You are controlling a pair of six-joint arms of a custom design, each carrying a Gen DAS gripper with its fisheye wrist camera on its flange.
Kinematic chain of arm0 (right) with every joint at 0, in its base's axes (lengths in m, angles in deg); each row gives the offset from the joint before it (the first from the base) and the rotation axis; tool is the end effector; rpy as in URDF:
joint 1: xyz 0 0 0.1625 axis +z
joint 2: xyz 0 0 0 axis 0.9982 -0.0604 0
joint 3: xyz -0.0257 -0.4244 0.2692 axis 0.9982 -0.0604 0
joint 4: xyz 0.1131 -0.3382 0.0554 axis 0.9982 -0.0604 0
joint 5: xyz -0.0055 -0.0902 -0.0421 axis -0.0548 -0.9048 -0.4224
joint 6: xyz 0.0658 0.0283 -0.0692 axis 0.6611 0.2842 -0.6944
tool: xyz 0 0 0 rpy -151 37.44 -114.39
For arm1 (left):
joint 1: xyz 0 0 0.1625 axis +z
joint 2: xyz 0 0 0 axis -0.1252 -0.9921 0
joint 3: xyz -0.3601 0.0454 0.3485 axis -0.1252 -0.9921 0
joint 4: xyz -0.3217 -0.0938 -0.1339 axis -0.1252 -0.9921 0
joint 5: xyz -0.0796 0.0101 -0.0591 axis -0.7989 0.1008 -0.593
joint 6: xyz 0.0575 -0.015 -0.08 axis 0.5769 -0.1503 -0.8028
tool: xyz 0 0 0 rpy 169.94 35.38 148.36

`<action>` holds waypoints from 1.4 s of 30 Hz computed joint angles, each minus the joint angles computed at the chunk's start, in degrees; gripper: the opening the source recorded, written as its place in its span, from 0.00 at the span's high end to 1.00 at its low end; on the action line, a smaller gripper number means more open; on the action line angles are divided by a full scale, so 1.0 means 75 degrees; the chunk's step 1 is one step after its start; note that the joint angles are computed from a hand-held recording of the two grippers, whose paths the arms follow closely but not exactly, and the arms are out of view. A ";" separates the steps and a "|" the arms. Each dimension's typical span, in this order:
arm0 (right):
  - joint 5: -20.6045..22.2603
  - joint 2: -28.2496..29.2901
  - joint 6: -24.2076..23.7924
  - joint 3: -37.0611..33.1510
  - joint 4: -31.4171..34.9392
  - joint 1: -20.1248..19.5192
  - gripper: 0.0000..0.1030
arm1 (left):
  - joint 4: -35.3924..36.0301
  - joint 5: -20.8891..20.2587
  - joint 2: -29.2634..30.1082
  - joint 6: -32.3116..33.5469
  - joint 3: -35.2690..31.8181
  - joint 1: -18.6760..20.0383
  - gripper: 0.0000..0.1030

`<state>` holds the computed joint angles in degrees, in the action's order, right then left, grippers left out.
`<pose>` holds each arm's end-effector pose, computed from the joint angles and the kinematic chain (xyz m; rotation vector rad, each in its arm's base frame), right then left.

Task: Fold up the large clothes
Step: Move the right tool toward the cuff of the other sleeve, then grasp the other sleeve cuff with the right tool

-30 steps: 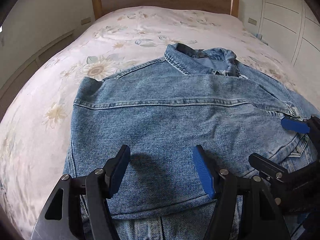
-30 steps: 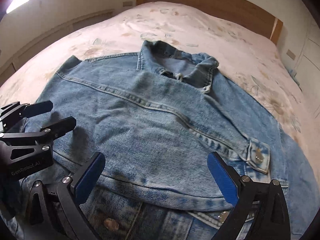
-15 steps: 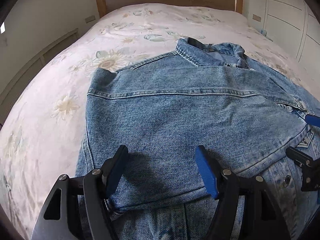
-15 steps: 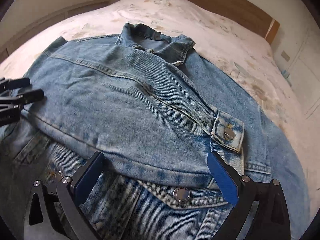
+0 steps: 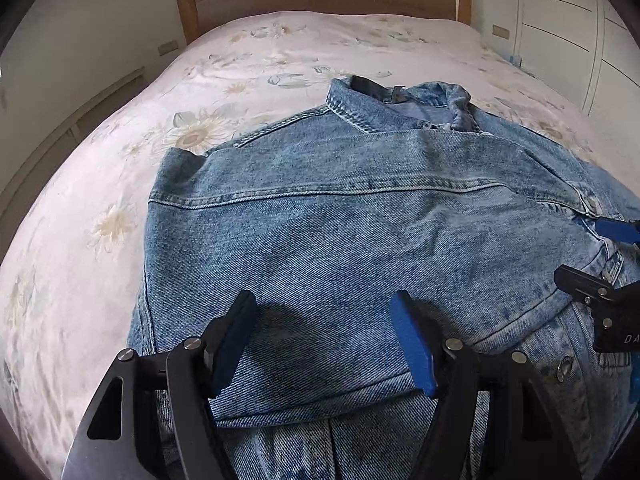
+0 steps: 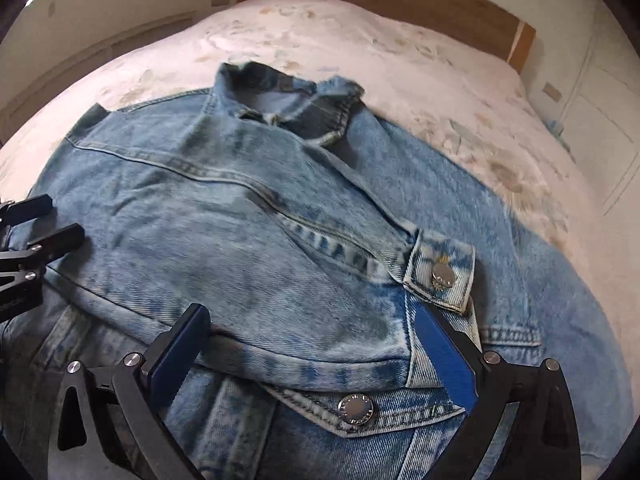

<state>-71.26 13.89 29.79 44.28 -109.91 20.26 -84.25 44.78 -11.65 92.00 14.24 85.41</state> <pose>0.3168 -0.7674 0.0389 1.0075 -2.2805 0.4501 0.0609 -0.7304 0.4545 0.2234 2.1364 -0.7928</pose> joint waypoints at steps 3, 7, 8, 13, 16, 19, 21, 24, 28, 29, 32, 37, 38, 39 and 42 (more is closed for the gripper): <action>-0.0049 -0.0008 -0.0155 0.0018 -0.0031 -0.0003 0.01 | 0.0074 0.0039 0.0009 0.0003 -0.0039 0.0001 0.38; -0.0249 -0.0081 -0.0075 0.0048 -0.0037 -0.0039 0.01 | 0.0162 0.0208 -0.0045 -0.0088 0.0002 -0.0028 0.37; -0.0344 -0.0111 -0.0010 0.0057 -0.0060 -0.0040 0.01 | 0.0142 0.0298 -0.0063 -0.0098 0.0038 -0.0056 0.38; -0.0482 -0.0439 -0.0007 0.0466 -0.0350 -0.0044 0.01 | 0.0160 0.0509 -0.0224 -0.0215 0.0302 -0.0224 0.38; -0.0440 -0.0729 0.0101 0.0848 -0.0537 -0.0068 0.01 | 0.0111 0.0568 -0.0346 -0.0250 0.0567 -0.0372 0.38; -0.0421 -0.1081 0.0230 0.1336 -0.0791 -0.0101 0.01 | 0.0120 0.0587 -0.0432 -0.0348 0.0774 -0.0508 0.38; -0.0418 -0.1273 0.0328 0.1589 -0.0892 -0.0130 0.01 | 0.0120 0.0594 -0.0491 -0.0403 0.0926 -0.0610 0.38; -0.0408 -0.1510 0.0444 0.1912 -0.1029 -0.0168 0.01 | 0.0204 0.0606 -0.0567 -0.0559 0.1106 -0.0720 0.38; -0.0294 -0.1878 0.0747 0.2372 -0.1178 -0.0267 0.01 | 0.0338 0.0647 -0.0684 -0.0790 0.1366 -0.0837 0.38; -0.0254 -0.1987 0.0848 0.2487 -0.1197 -0.0314 0.01 | 0.0362 0.0654 -0.0724 -0.0856 0.1442 -0.0856 0.38; -0.0199 -0.2284 0.1123 0.2806 -0.1273 -0.0464 0.01 | 0.0436 0.0700 -0.0871 -0.1122 0.1701 -0.0876 0.38; -0.0224 -0.2785 0.1683 0.3273 -0.1394 -0.0834 0.01 | 0.0607 0.0687 -0.1059 -0.1526 0.2017 -0.0856 0.38; -0.0235 -0.2895 0.1838 0.3345 -0.1399 -0.0931 0.01 | 0.0621 0.0681 -0.1081 -0.1586 0.2061 -0.0859 0.38; -0.0247 -0.2993 0.1984 0.3408 -0.1407 -0.1020 0.01 | 0.0619 0.0667 -0.1099 -0.1668 0.2106 -0.0861 0.38; -0.0295 -0.3317 0.2414 0.3606 -0.1512 -0.1320 0.01 | 0.0654 0.0587 -0.1158 -0.1851 0.2199 -0.0857 0.38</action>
<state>-73.47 -10.99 47.90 71.33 -121.25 10.37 -79.34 49.19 -20.34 78.12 30.74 78.98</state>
